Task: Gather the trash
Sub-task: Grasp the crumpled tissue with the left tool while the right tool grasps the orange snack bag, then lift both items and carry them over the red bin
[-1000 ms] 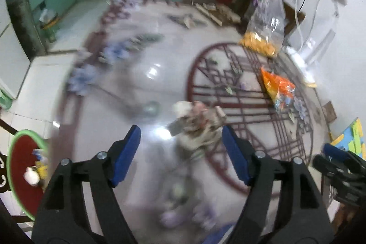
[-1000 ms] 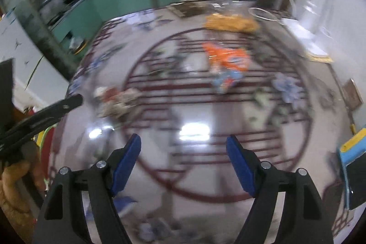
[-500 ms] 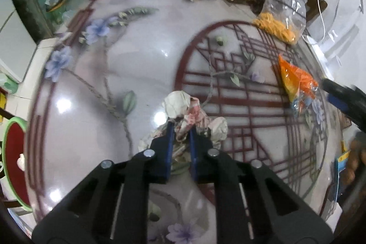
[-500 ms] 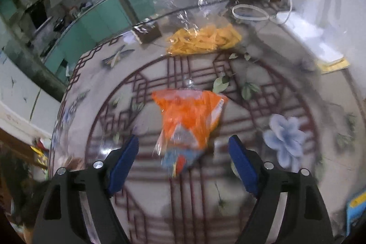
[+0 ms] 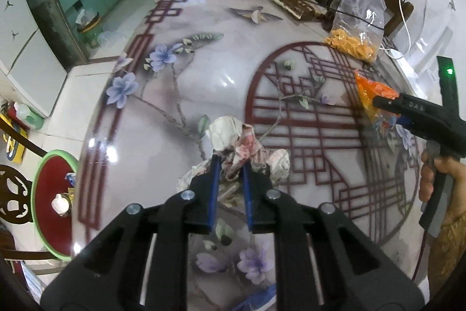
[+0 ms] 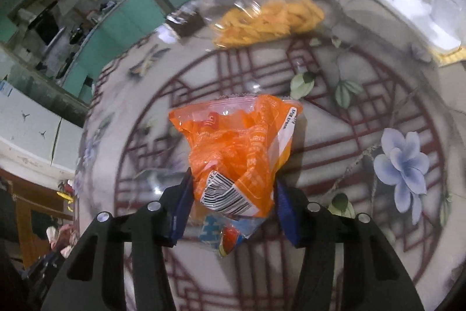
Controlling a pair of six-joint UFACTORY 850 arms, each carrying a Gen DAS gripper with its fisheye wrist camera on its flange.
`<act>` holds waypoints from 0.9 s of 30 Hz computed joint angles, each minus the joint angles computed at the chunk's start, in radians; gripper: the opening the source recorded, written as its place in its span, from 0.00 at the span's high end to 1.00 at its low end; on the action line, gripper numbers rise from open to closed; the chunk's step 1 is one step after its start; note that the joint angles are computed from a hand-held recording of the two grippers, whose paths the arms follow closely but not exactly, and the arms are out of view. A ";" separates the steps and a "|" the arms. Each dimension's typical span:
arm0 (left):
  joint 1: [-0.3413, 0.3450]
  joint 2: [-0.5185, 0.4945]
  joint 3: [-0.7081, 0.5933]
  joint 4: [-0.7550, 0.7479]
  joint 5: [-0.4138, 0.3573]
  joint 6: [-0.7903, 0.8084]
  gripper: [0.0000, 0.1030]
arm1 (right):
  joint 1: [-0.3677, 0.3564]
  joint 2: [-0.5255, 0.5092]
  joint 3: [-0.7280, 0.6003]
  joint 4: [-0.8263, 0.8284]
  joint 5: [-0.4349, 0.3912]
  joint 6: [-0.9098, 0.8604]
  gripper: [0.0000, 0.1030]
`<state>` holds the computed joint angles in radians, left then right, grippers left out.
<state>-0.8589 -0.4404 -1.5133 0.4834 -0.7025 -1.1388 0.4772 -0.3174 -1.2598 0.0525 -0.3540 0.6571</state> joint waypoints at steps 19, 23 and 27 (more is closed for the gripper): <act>-0.077 0.244 0.211 0.261 0.037 -0.255 0.85 | 0.320 0.169 0.018 -0.678 -0.094 0.624 0.50; -0.082 0.290 0.255 0.288 0.031 -0.290 0.85 | 0.359 0.165 0.001 -0.730 -0.119 0.678 0.50; -0.083 0.341 0.302 0.313 0.023 -0.317 0.85 | 0.394 0.153 -0.025 -0.771 -0.141 0.717 0.50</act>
